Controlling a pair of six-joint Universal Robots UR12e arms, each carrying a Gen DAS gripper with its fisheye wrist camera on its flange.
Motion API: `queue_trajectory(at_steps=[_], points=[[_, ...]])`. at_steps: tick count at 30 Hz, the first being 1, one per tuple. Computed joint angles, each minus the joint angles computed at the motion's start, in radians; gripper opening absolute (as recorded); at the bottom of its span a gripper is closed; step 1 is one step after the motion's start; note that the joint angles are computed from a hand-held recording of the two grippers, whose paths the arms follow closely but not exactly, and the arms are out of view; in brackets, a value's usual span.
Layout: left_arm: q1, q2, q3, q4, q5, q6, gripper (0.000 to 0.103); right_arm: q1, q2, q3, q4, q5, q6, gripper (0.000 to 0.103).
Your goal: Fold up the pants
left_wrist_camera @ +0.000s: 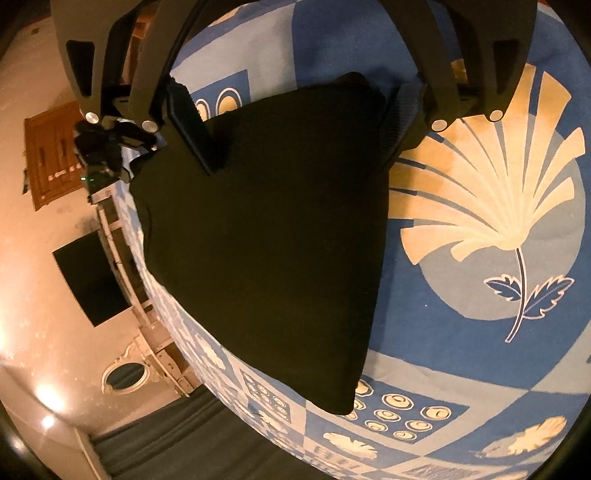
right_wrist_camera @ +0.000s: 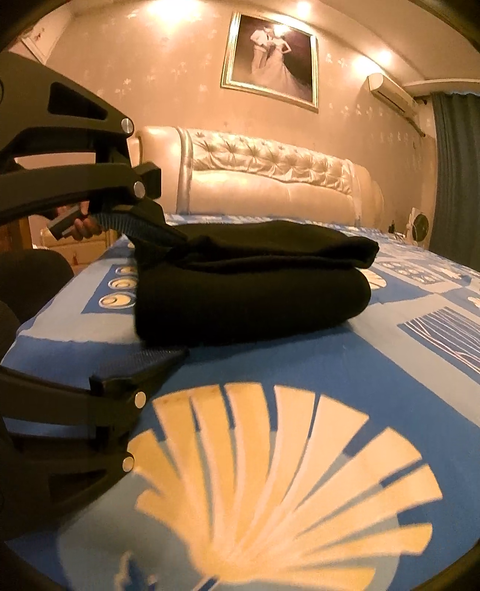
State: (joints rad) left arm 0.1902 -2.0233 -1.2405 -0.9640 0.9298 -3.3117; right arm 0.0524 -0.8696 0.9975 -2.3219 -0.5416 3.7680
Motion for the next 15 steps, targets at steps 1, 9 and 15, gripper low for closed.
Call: queue_trajectory(at_steps=[1,9,15], points=[[-0.004,0.001,0.002,-0.002,0.018,-0.005,0.085,0.000,-0.008,0.008,0.011,-0.014,-0.006,0.055],[-0.030,0.029,-0.001,-0.020,0.168,-0.052,0.085,0.019,-0.092,0.006,0.293,-0.226,-0.296,0.076],[-0.055,0.084,-0.053,0.032,0.325,0.005,0.085,0.059,-0.152,0.025,0.330,-0.482,-0.447,0.079]])
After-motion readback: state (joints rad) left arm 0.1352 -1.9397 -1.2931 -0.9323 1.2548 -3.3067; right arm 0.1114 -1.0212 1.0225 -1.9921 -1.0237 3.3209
